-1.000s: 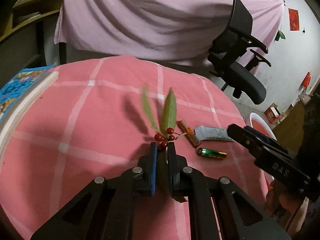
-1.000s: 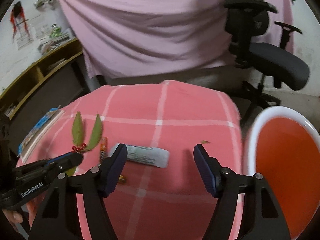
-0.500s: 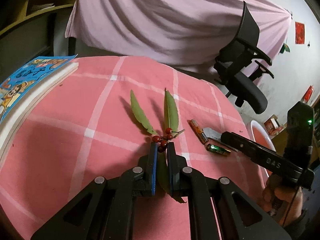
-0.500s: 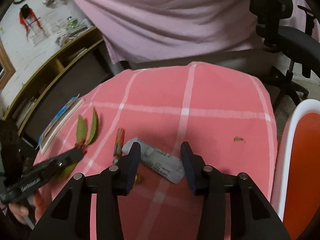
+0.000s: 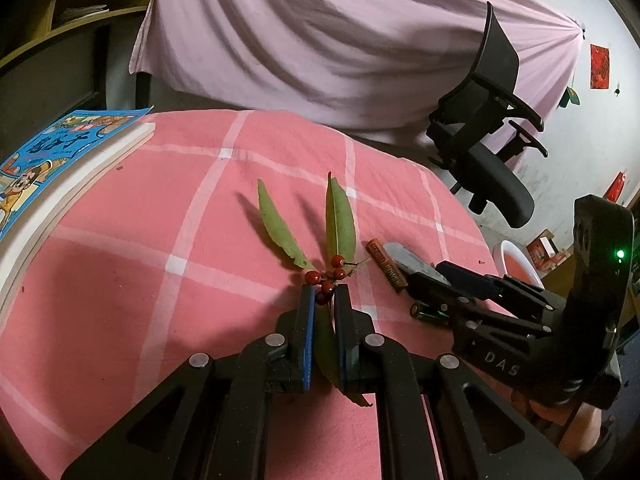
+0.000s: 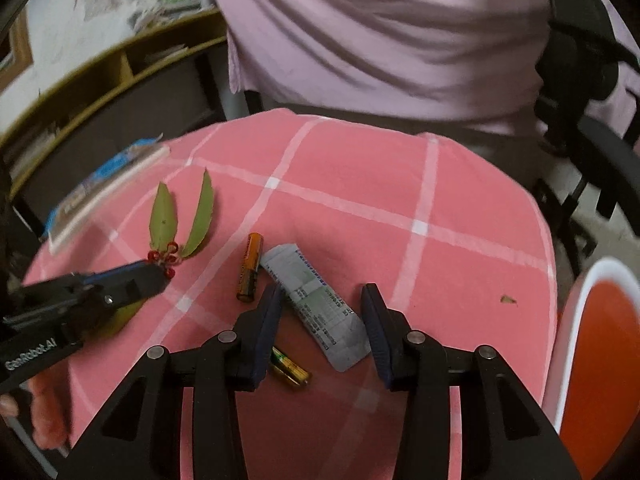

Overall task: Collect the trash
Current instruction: 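Grasp the red-berry sprig with the left tool while the right tool grasps the white medicine strip, then carry both items over the orange bucket and open both tools to drop them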

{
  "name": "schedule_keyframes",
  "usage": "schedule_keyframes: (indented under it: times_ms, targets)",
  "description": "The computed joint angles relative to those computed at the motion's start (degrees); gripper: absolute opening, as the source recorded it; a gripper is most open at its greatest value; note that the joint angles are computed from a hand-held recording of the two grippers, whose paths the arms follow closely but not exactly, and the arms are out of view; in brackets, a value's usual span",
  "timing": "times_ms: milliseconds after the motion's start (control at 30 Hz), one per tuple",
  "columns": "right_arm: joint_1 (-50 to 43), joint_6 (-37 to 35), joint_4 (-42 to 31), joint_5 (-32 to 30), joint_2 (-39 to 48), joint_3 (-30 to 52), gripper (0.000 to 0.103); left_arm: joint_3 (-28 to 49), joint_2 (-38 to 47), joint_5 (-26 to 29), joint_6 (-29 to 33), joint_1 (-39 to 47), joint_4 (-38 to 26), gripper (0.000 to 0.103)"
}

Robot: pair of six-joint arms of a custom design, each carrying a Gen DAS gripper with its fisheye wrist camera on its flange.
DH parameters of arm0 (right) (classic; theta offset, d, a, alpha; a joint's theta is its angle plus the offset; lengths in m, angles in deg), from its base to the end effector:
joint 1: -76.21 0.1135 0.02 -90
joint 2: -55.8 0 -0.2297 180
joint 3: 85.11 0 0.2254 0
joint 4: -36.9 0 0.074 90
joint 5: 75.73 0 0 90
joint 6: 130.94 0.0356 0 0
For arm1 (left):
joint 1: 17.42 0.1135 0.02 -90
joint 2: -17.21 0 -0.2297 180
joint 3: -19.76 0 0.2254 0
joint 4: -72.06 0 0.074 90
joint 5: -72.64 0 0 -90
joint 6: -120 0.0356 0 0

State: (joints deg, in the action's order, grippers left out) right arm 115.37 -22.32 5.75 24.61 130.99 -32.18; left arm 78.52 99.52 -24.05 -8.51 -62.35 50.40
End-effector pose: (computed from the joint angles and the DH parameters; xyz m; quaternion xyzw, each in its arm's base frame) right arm 0.1862 0.1434 0.1626 -0.1408 0.9355 0.0761 0.3151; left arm 0.1962 -0.1898 0.1735 0.0295 0.9228 -0.2128 0.3198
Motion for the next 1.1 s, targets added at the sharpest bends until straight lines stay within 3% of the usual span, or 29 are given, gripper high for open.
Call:
schedule_keyframes:
  times_ms: [167,367,533,833,1000,1100]
  targets:
    - [0.91,-0.68,0.77,0.23,-1.42,-1.4,0.019,-1.35,-1.42,-2.08,-0.92,-0.68,0.75,0.006]
    - [4.09,1.67,1.24,4.22,-3.58,-2.52,0.017,-3.15,-3.6,-4.26,-1.86,-1.9,2.62,0.006]
    - [10.84,4.81,2.62,14.41,-11.23,-6.47,0.017,-5.09,-6.79,-10.22,-0.54,-5.69,5.12,0.006]
    - [19.24,8.7,4.97,29.08,-28.98,-15.4,0.017,-12.34,-13.59,-28.4,6.28,-16.83,16.64,0.006]
    - [27.82,10.05,3.17,42.05,-38.24,-18.07,0.017,-17.05,-13.83,-41.75,15.3,-25.82,29.4,0.006]
    - [33.33,9.1,2.18,49.9,-40.47,-18.02,0.017,-18.14,-11.81,-46.94,21.06,-29.99,36.23,0.006]
